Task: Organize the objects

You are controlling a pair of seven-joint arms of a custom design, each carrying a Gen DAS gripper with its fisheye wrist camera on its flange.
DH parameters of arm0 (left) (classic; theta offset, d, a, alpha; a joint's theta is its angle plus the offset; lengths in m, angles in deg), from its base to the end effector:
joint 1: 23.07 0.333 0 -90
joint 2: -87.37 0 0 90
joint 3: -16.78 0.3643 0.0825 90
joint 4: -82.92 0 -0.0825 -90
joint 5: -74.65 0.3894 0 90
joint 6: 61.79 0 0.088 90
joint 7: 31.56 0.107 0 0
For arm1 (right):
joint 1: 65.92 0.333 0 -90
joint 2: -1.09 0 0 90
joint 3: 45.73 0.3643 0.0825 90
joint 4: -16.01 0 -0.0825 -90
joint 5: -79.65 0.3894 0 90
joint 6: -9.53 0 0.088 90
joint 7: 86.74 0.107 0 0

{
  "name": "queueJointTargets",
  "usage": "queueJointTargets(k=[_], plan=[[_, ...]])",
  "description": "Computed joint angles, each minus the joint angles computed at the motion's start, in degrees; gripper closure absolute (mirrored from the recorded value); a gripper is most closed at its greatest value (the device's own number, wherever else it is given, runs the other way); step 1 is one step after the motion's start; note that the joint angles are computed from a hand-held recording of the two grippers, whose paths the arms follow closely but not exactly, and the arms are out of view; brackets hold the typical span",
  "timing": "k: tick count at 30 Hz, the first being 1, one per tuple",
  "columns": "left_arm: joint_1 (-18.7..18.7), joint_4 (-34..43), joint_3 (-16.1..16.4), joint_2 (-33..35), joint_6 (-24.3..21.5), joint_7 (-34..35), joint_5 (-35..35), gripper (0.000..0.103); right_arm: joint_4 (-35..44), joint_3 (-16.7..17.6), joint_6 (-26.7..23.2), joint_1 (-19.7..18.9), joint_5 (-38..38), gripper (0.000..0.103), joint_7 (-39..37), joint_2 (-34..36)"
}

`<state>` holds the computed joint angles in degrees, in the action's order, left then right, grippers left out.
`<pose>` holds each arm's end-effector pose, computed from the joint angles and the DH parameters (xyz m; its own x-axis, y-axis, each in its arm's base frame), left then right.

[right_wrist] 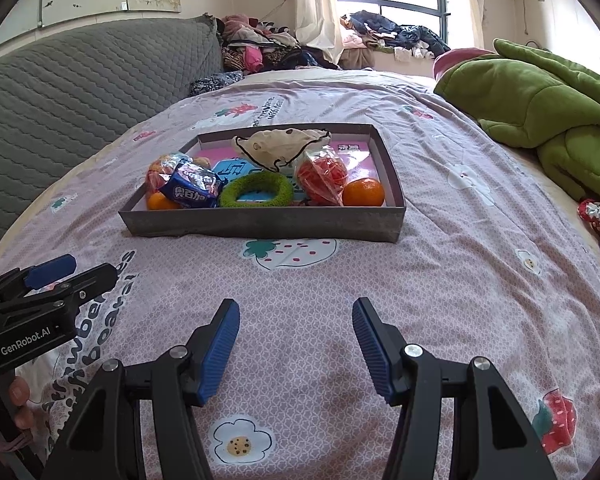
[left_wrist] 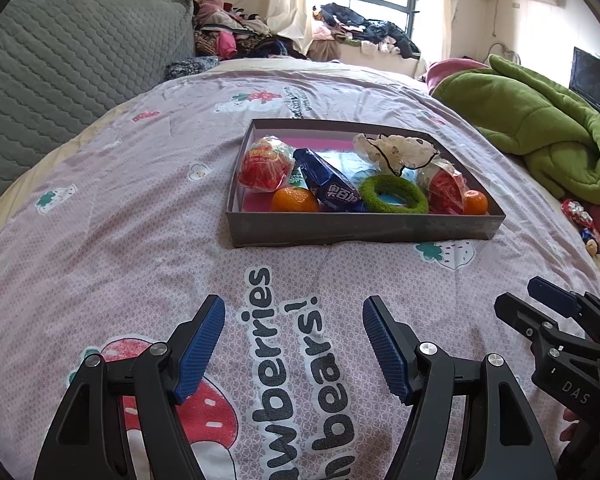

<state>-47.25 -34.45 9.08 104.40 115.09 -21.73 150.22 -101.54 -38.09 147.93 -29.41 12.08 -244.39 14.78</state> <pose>0.4840 -0.3880 0.3848 -0.4397 -0.8962 0.0588 -0.6550 0.2752 -0.7037 0.4482 0.4230 0.3811 -0.2831 -0.9561 -0.0752 -0.6595 0.2510 -0.7086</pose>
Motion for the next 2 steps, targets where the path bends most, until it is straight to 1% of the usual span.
queueJointTargets(k=[2], plan=[[0.18,-0.08,-0.22,0.00,-0.28,0.71,-0.96,0.030,-0.05,-0.01,-0.16,0.06,-0.02,0.045,0.14,-0.07]])
